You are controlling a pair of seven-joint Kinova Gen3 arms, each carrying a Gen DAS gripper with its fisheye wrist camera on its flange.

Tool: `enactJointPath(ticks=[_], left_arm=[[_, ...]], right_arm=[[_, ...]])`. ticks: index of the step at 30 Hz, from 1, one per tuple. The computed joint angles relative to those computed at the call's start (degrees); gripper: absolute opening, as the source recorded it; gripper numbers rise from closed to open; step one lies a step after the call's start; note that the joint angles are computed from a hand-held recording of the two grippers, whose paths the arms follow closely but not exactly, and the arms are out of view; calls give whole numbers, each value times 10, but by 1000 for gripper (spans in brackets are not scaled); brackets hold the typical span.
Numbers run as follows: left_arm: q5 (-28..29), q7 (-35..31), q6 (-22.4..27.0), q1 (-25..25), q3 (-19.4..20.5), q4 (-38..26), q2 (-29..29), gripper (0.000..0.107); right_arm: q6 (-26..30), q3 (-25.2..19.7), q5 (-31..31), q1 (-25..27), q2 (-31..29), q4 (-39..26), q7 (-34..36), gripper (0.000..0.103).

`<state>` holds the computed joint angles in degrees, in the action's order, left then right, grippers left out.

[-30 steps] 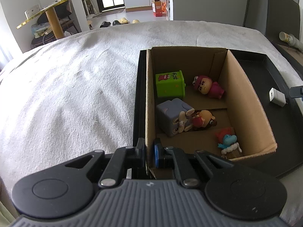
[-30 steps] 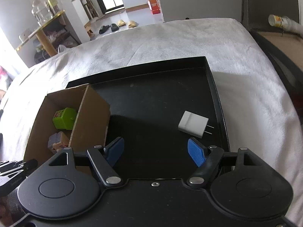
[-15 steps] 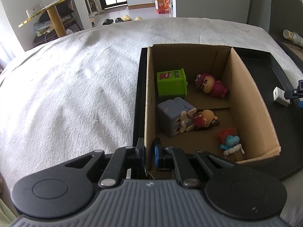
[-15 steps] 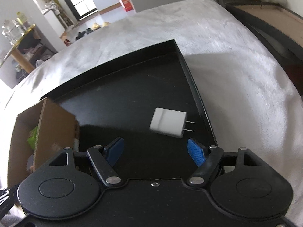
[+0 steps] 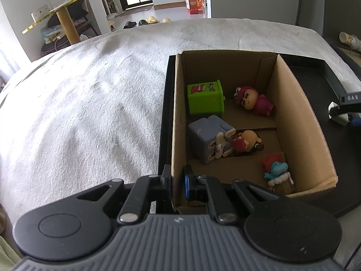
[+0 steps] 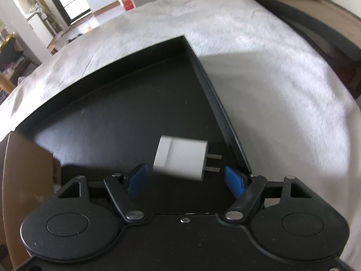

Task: Organize rigid objects
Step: 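Close the right gripper on the white charger plug, then lift the charger plug, carry it into the box and open the right gripper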

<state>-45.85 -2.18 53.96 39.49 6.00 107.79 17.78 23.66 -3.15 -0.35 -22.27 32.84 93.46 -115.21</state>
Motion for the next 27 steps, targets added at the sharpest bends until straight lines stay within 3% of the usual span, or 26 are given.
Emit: enactJointPath(ticks=[3, 10, 11, 14, 16, 19, 27], left_arm=[[0, 0, 1, 0, 0, 0, 0, 10], [2, -6, 6, 2, 1, -5, 3, 10], [2, -7, 6, 1, 1, -6, 4, 10], [4, -10, 5, 0, 0, -9, 6, 10], [5, -11, 4, 0, -1, -9, 6, 10], [5, -8, -4, -1, -2, -1, 1, 10], [0, -3, -15, -3, -2, 7, -4, 10]], right_arm=[[-4, -8, -8, 7, 5, -6, 2, 80], [8, 2, 1, -4, 9, -16, 1, 80], [11, 4, 3, -6, 10, -19, -3, 79], [51, 60, 56, -69, 21, -47, -50, 62], [78, 75, 79, -90, 30, -68, -62, 61], [103, 46, 82, -69, 29, -83, -60, 61], [89, 10, 76, -49, -22, -47, -31, 61]])
